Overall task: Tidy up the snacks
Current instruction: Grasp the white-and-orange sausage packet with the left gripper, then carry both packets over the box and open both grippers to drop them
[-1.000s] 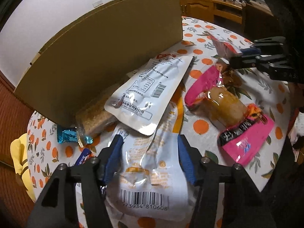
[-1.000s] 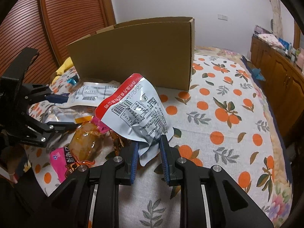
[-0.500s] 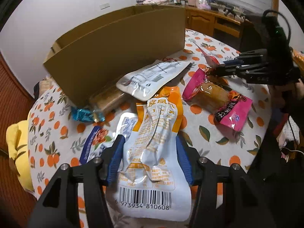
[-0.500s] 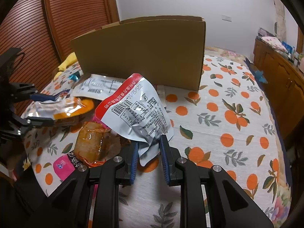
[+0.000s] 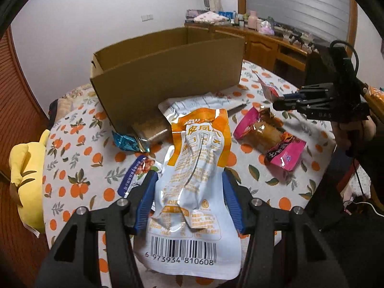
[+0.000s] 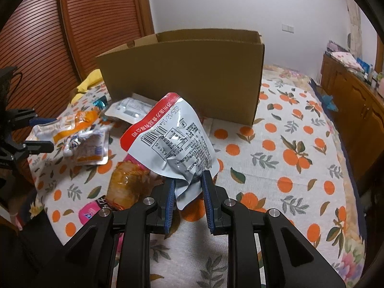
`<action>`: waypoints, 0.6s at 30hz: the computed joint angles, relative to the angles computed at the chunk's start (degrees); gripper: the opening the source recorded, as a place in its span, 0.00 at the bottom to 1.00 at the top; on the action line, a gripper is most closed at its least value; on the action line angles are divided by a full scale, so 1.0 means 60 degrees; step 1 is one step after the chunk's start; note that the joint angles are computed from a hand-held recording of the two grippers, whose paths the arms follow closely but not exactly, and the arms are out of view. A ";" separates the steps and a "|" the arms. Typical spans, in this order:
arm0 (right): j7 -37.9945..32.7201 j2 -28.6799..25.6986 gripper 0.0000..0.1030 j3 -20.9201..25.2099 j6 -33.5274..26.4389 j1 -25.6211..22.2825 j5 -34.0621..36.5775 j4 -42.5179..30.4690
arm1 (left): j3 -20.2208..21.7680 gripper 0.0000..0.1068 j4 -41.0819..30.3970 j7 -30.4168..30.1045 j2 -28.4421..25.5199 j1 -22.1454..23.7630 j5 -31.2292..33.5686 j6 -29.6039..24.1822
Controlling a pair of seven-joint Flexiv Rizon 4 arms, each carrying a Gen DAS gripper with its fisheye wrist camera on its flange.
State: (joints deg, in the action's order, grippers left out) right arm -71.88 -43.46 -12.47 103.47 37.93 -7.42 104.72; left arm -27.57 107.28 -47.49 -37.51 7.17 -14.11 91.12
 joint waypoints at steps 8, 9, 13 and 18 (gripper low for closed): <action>-0.0107 0.0208 0.20 -0.0167 0.0118 0.0251 0.0092 0.0021 | -0.1035 0.50 -0.0022 -0.0078 0.0078 0.0793 0.0090 0.0383; -0.0126 0.0232 0.20 -0.0196 0.0129 0.0286 0.0100 -0.0002 | -0.1094 0.50 -0.0114 -0.0108 0.0060 0.0827 0.0107 0.0398; -0.0229 0.0316 0.20 -0.0312 0.0092 0.0389 0.0080 -0.0148 | -0.1264 0.50 -0.0491 -0.0211 -0.0069 0.0911 0.0165 0.0450; -0.0291 0.0372 0.20 -0.0538 0.0010 0.0526 0.0037 -0.0460 | -0.1074 0.51 -0.1214 -0.0340 -0.0311 0.0674 0.0135 0.0362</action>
